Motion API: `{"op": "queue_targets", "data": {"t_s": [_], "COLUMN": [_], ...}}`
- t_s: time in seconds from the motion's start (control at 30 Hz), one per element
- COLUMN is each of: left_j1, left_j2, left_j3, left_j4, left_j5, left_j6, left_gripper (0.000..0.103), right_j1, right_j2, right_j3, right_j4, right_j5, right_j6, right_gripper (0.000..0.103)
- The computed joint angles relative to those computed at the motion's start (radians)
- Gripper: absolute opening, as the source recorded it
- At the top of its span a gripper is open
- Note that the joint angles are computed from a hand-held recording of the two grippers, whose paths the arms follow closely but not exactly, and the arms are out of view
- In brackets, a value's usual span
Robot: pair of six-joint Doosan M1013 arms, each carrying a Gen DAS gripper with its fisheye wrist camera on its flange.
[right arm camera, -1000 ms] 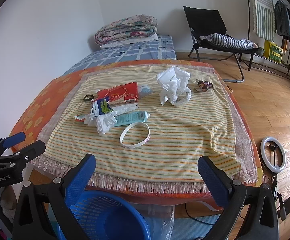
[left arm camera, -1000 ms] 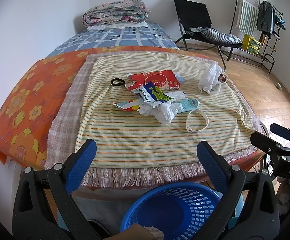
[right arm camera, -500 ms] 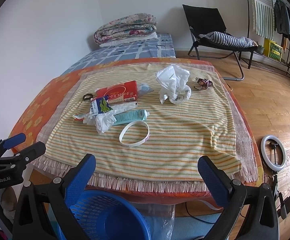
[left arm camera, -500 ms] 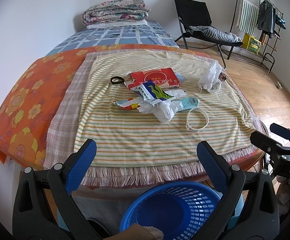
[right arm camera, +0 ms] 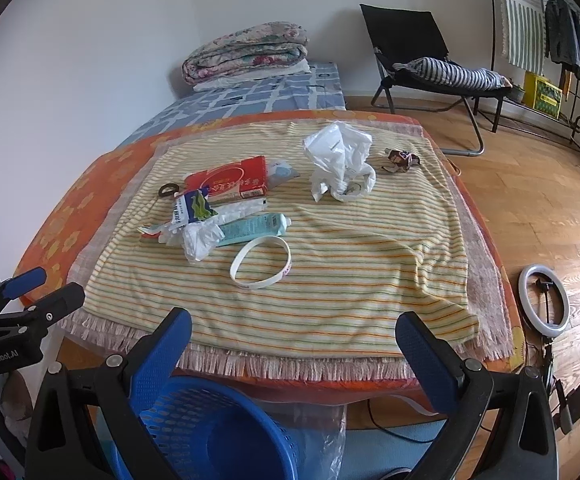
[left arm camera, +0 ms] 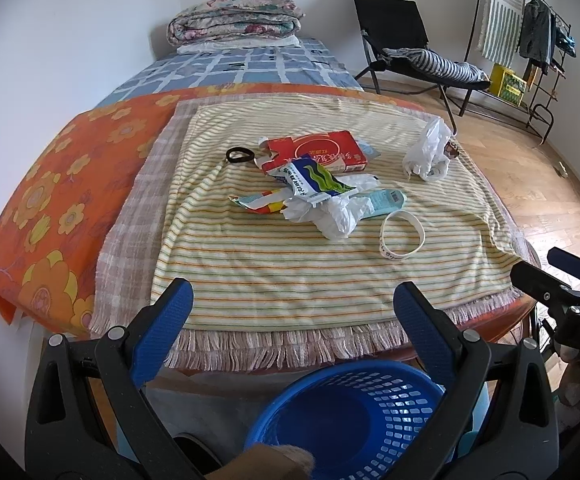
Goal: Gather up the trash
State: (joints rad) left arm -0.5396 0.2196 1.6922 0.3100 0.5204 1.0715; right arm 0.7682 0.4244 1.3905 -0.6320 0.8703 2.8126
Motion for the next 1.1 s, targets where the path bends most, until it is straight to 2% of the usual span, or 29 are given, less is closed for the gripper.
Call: {"op": "queue_targets", "data": {"t_s": [0.13, 0.37, 0.63, 0.87, 1.1], "left_j1": [0.006, 0.027, 0.063, 0.077, 0.080], "left_j2": [0.013, 0.030, 0.071, 0.116, 0.180], "left_j3": [-0.009, -0.046, -0.125, -0.207, -0.296], "left_j4": [-0.034, -0.143, -0.245, -0.349, -0.376], "left_j5": [0.011, 0.058, 0.125, 0.173, 0.224], "left_j6": [0.033, 0.155, 0.214, 0.289, 0.292], "left_gripper": [0.102, 0.102, 0.102, 0.102, 0.102], "right_j1": [-0.004, -0.009, -0.037, -0.065, -0.105], "right_j2": [0.001, -0.014, -0.026, -0.005, 0.054], "right_j3": [0.002, 0.031, 0.033, -0.020, -0.109], "right_j4": [0.009, -0.033, 0.013, 0.010, 0.005], "right_j5": [0.009, -0.033, -0.049, -0.011, 0.031], "right_j6": [-0.004, 0.045, 0.042, -0.016, -0.106], "right_gripper": [0.103, 0.103, 0.103, 0.103, 0.103]}}
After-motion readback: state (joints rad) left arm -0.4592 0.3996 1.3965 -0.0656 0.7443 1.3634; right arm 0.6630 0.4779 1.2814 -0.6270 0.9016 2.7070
